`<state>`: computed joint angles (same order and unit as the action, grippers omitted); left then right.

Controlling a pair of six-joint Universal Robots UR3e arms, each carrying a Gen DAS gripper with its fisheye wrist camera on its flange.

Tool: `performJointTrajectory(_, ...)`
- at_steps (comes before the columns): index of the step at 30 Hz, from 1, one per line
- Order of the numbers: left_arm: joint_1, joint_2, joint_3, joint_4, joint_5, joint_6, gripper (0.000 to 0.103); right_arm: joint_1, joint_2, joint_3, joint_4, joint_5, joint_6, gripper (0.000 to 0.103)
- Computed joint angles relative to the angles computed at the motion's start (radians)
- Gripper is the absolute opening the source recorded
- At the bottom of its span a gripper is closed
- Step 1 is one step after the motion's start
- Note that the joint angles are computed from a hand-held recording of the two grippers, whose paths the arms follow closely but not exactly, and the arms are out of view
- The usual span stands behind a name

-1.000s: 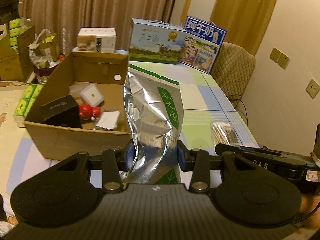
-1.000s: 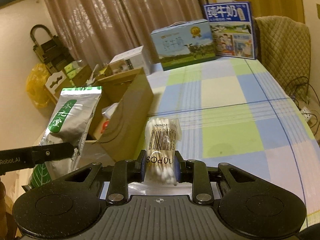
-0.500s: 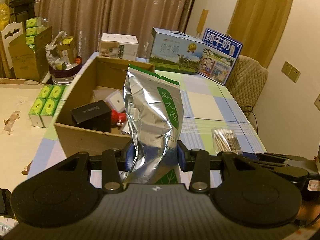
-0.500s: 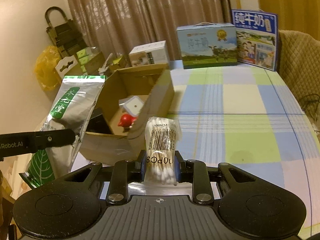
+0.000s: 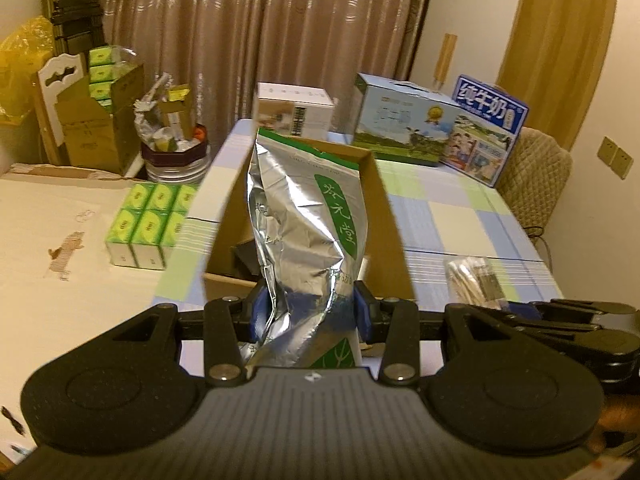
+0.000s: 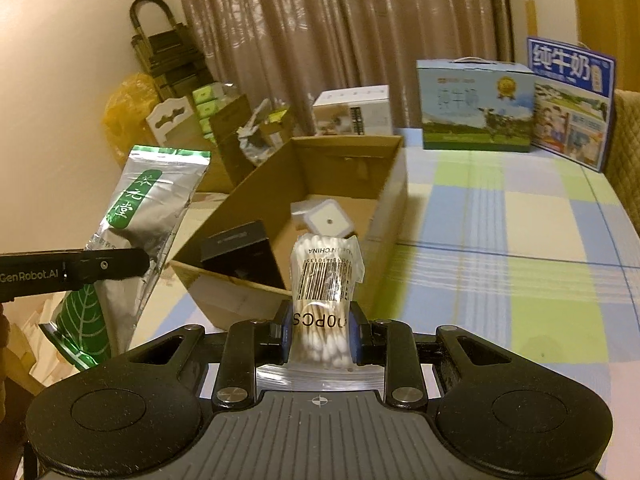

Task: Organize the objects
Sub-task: 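Carry the tea bag and swab bag with both tools over the cardboard box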

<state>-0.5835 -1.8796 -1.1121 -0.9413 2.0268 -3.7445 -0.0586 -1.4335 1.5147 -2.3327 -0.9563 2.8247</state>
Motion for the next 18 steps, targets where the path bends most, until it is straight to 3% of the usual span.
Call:
performJointTrajectory(8, 0.086, 0.041, -0.031, 0.005, -0.047, 0.08, 0.037, 0.074, 0.103, -0.122, -0.011, -0.032, 0.034, 0.024)
performJointTrajectory(18, 0.189, -0.081, 0.184, -0.053, -0.154, 0.191, 0.037, 0.128, 0.271, -0.359, 0.044, -0.071, 0.055, 0.024)
